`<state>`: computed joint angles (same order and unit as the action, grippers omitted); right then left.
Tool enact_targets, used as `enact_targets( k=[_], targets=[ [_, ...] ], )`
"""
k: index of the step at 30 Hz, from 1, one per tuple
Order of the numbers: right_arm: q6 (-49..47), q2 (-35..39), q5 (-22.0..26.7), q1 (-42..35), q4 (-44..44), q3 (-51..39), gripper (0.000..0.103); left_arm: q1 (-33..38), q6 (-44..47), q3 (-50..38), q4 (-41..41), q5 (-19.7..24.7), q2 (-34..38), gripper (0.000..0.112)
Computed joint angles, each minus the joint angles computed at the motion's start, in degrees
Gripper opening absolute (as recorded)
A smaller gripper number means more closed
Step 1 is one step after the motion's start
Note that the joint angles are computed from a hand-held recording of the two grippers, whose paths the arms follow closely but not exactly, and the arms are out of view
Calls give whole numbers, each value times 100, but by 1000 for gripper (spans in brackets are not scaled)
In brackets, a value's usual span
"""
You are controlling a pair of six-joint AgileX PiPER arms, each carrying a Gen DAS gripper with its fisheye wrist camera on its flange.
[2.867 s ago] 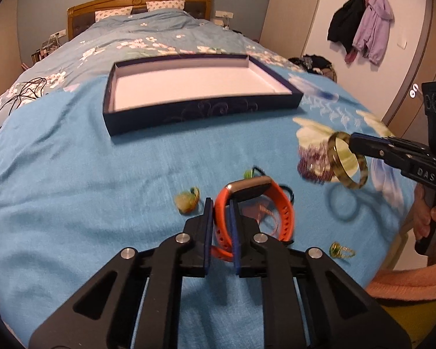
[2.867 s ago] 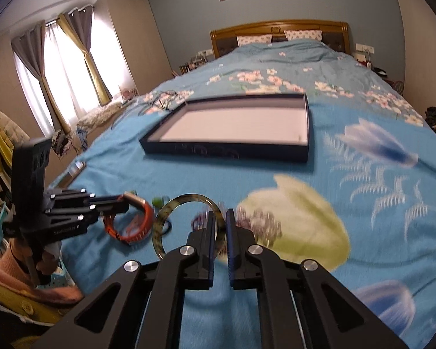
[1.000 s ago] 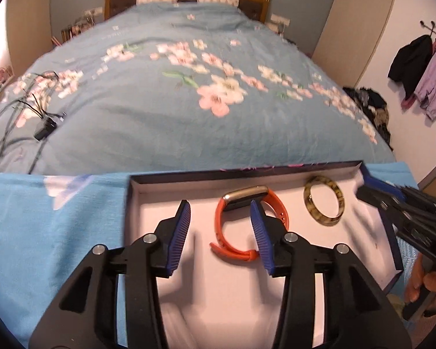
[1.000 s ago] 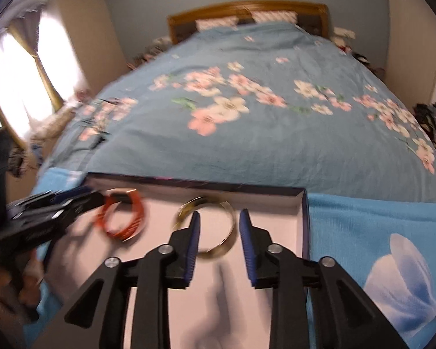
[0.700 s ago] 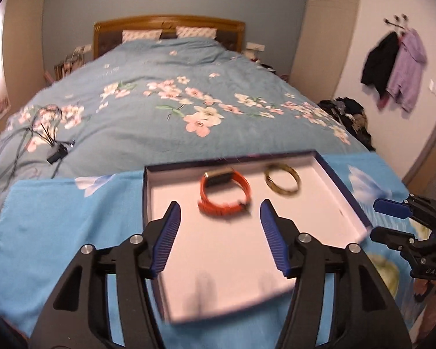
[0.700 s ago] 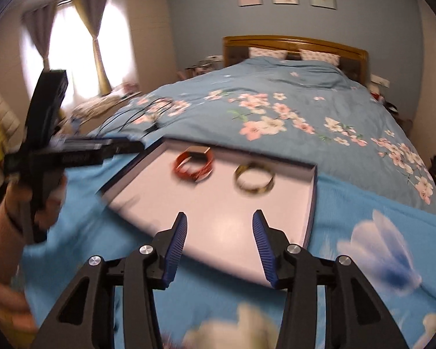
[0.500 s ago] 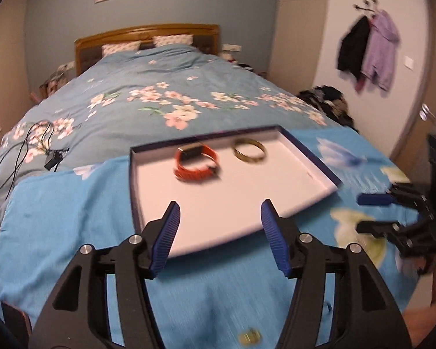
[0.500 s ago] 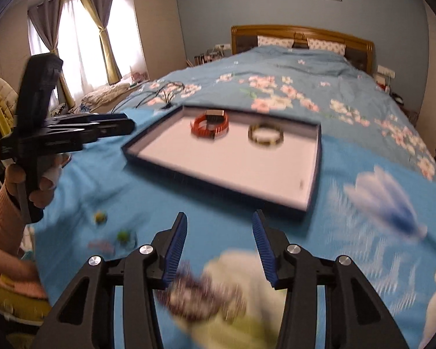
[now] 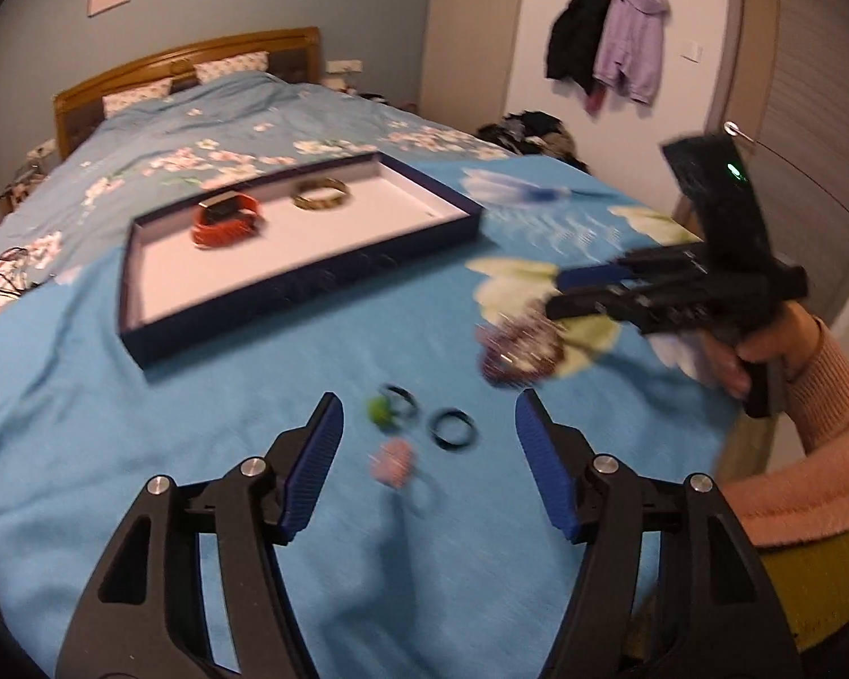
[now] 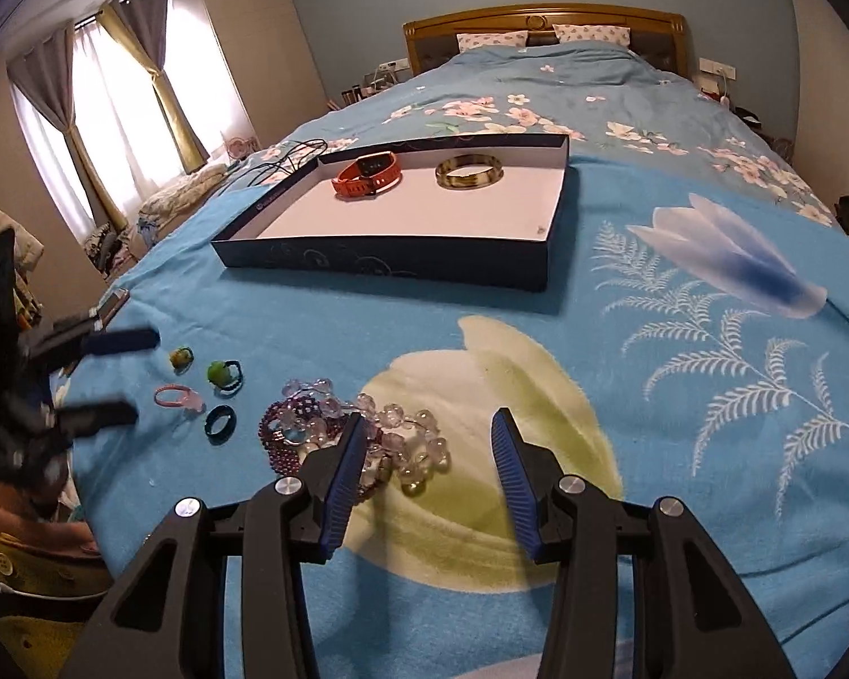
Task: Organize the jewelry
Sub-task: 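Grasp the clear crystal bracelet with the right tool while the left tool approaches the pink bead bracelet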
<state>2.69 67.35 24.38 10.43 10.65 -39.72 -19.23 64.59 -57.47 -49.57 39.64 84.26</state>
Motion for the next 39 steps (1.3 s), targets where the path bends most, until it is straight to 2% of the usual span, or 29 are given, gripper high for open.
enact_targets(
  k=[6,13,15,20,22,28,32,39],
  targets=[
    [-81,113,-59,54,74,-41,42,-181,202,223,-67,221,-76,63],
    [-215,177,-43,124,163,-50,20,-249,135,305,31,174,-44,64],
    [-150,114,-61,161,79,-31,8,-147,129,291,25,194,-44,64],
    [-112,-65,-78,155,49,29,6,75,0,198,83,180,-5,64],
    [-344,-134,-87,92,299,46,6,65,37,147,23,176,19,63],
    [-518,-280,-84,160,487,-12,6,-322,-1,-56,39,94,250,63],
    [-309,-415,-110,293,309,-122,6,-532,-458,-337,396,-86,575,59],
    [-171,-429,-186,387,223,-369,4,-597,-1339,-961,1110,49,1157,52]
  ],
)
